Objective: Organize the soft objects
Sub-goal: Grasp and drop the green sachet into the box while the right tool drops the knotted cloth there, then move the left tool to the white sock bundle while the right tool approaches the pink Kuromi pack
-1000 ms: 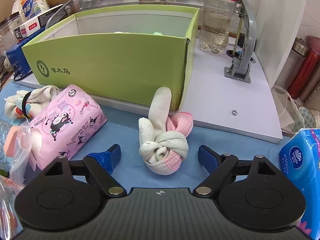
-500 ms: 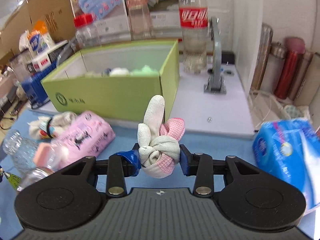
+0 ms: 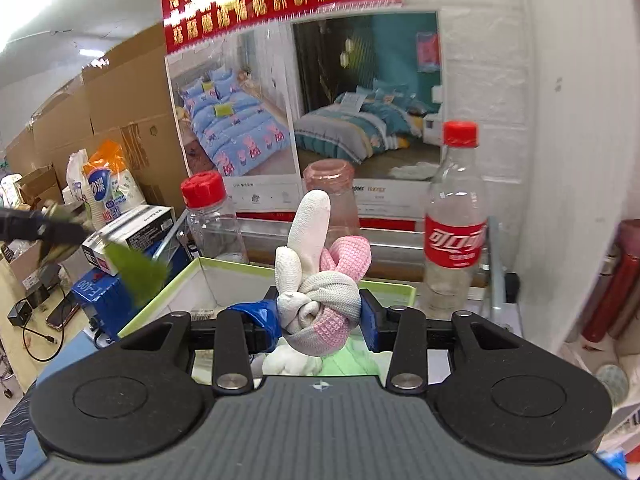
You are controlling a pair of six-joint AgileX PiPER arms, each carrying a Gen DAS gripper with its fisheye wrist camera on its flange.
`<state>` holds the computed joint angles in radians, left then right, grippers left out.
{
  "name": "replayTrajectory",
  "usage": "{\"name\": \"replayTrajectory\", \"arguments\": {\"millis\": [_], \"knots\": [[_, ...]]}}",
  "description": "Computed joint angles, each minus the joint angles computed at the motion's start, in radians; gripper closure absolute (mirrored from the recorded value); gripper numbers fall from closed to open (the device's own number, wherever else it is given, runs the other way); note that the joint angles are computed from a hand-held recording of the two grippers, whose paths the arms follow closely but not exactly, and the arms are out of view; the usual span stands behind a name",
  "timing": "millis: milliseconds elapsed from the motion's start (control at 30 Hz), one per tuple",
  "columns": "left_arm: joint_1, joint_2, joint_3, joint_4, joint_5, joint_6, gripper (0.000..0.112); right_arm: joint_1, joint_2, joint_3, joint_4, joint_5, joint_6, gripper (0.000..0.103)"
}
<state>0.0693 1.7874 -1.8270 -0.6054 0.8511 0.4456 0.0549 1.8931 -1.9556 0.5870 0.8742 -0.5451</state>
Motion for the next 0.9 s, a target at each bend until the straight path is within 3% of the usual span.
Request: {"name": "replayTrajectory", "arguments": {"millis": [100, 133, 167, 200, 267, 367, 467, 633, 900], "knots": [[-0.048, 0.105, -0.076, 0.065, -0.021, -0.049, 0.078, 0.024, 0.081, -0.072, -0.026, 0.024, 0.015, 0.074], [-0.061, 0.128, -0.088, 0.096, -0.027, -0.068, 0.071, 0.031, 0.101, -0.084, -0.035, 0.024, 0.026, 0.074], [-0.077, 0.144, -0.087, 0.147, -0.046, -0.104, 0.049, 0.043, 0.119, -0.095, -0.061, 0.025, 0.058, 0.073], [-0.091, 0.147, -0.07, 0.198, -0.075, -0.138, 0.04, 0.057, 0.139, -0.123, -0.116, 0.04, 0.119, 0.07], [-0.1, 0.149, -0.041, 0.234, -0.118, -0.15, 0.041, 0.067, 0.162, -0.142, -0.133, 0.046, 0.148, 0.067], [-0.079, 0.125, 0.006, 0.182, -0.13, -0.093, 0.041, 0.054, 0.141, -0.093, -0.042, 0.011, 0.111, 0.061], [-0.064, 0.075, 0.071, 0.165, -0.149, -0.063, 0.041, 0.066, 0.095, -0.029, -0.052, -0.037, 0.091, 0.057], [-0.051, -0.069, 0.26, 0.174, -0.214, -0.041, 0.039, 0.076, -0.013, 0.118, -0.054, -0.064, 0.069, 0.051], [0.004, -0.301, 0.523, 0.085, -0.218, 0.025, 0.038, 0.095, -0.235, 0.39, -0.079, -0.103, 0.101, 0.045]]}}
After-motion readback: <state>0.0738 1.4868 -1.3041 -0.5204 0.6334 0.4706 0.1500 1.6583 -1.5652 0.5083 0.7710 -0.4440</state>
